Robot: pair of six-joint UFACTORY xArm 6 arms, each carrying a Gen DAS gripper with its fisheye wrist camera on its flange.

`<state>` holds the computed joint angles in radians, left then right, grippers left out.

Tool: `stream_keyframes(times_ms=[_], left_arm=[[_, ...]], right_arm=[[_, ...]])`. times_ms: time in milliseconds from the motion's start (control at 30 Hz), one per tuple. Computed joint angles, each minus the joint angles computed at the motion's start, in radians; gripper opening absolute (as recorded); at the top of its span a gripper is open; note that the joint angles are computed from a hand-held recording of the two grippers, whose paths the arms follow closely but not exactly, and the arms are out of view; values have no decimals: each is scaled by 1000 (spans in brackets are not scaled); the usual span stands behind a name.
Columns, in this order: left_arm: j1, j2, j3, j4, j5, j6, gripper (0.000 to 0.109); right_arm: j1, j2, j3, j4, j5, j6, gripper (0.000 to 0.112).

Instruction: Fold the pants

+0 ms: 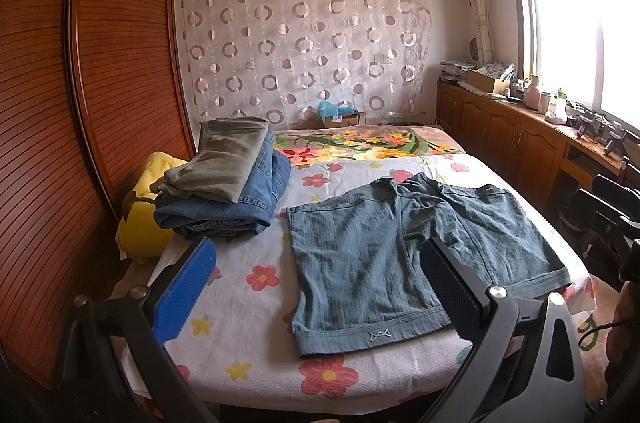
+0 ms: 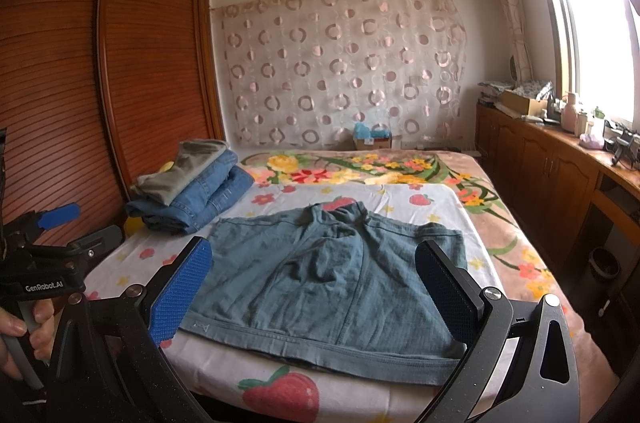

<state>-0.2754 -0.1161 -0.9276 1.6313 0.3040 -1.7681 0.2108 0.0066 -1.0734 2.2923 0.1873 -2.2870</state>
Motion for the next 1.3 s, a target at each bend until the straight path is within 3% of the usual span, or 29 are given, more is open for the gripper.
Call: stream_keyframes(times_ms=[567,1067,1300], left_arm=[[-2,-1,1,7,-1,-7,103],[0,-20,4,-84,-7,84,103],[25,43,-20,-148,-48,135,103]], right_arm=[[-1,-1,0,2,1,-2,103],[3,3,-1,-22,-7,17,103],[-3,35,-19,-90,-27,89,103]])
